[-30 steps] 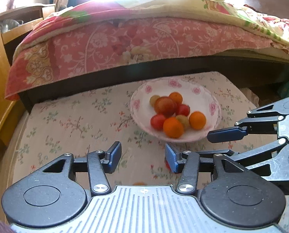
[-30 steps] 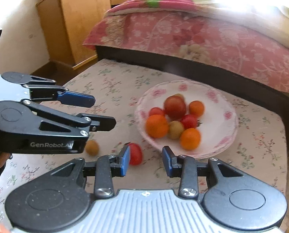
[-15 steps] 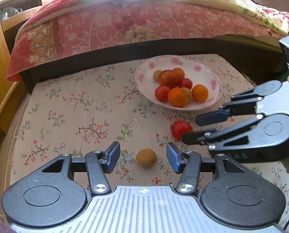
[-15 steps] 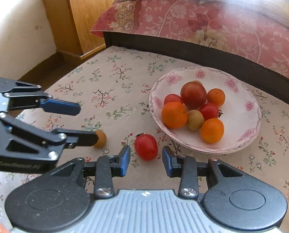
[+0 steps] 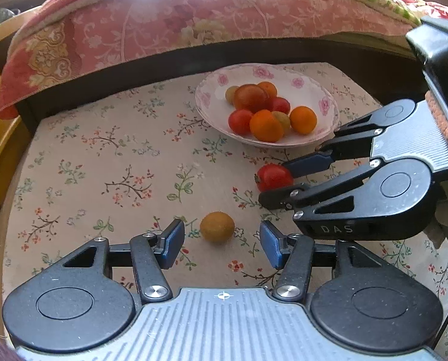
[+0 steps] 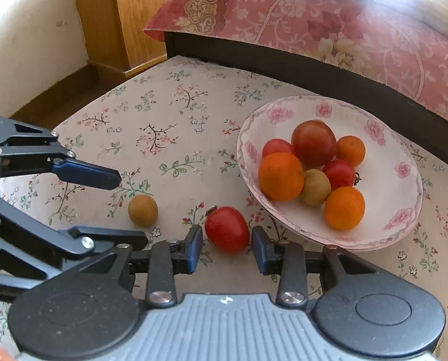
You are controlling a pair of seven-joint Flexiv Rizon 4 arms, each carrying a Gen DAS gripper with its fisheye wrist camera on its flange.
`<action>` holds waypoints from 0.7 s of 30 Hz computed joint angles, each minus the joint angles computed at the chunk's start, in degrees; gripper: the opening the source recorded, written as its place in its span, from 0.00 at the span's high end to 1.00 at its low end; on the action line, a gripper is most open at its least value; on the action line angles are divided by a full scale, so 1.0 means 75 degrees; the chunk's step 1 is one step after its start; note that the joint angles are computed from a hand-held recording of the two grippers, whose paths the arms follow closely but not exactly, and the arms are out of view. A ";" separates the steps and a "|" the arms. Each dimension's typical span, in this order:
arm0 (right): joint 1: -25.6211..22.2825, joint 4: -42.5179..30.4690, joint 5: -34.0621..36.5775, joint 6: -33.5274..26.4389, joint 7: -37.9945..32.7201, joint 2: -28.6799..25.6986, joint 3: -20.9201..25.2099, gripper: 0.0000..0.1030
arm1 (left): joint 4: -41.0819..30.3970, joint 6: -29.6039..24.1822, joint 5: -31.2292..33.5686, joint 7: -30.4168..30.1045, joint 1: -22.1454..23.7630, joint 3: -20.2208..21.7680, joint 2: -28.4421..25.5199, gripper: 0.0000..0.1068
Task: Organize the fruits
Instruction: 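Move both open grippers toward the red tomato and brown fruit on the cloth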
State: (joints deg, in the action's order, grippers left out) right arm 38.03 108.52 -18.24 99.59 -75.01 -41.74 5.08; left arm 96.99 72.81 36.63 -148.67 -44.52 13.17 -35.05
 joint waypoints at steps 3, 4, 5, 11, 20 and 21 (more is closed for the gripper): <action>-0.0023 -0.0018 0.0018 -0.0015 0.0019 -0.0001 0.0024 0.66 | -0.0068 -0.0017 -0.0039 0.0049 0.0028 -0.0051 -0.0081 0.41; -0.0061 -0.0025 0.0015 -0.0033 0.0021 0.0001 0.0068 0.66 | -0.0092 -0.0006 -0.0049 0.0057 0.0031 -0.0053 -0.0108 0.41; -0.0088 -0.0038 0.0013 -0.0037 0.0024 -0.0006 0.0096 0.66 | -0.0111 0.0009 -0.0055 0.0067 0.0032 -0.0048 -0.0134 0.41; -0.0496 -0.0183 -0.0089 -0.0173 -0.0023 -0.0091 0.0539 0.65 | -0.0197 -0.0009 -0.0051 0.0088 -0.0030 0.0057 -0.0252 0.47; -0.0206 -0.0134 -0.0069 -0.0176 0.0024 -0.0034 0.0236 0.66 | -0.0151 0.0072 -0.0061 0.0091 -0.0030 0.0108 -0.0282 0.55; -0.0162 -0.0121 -0.0078 -0.0216 0.0028 -0.0006 0.0188 0.67 | -0.0147 0.0068 -0.0073 0.0067 -0.0043 0.0127 -0.0284 0.57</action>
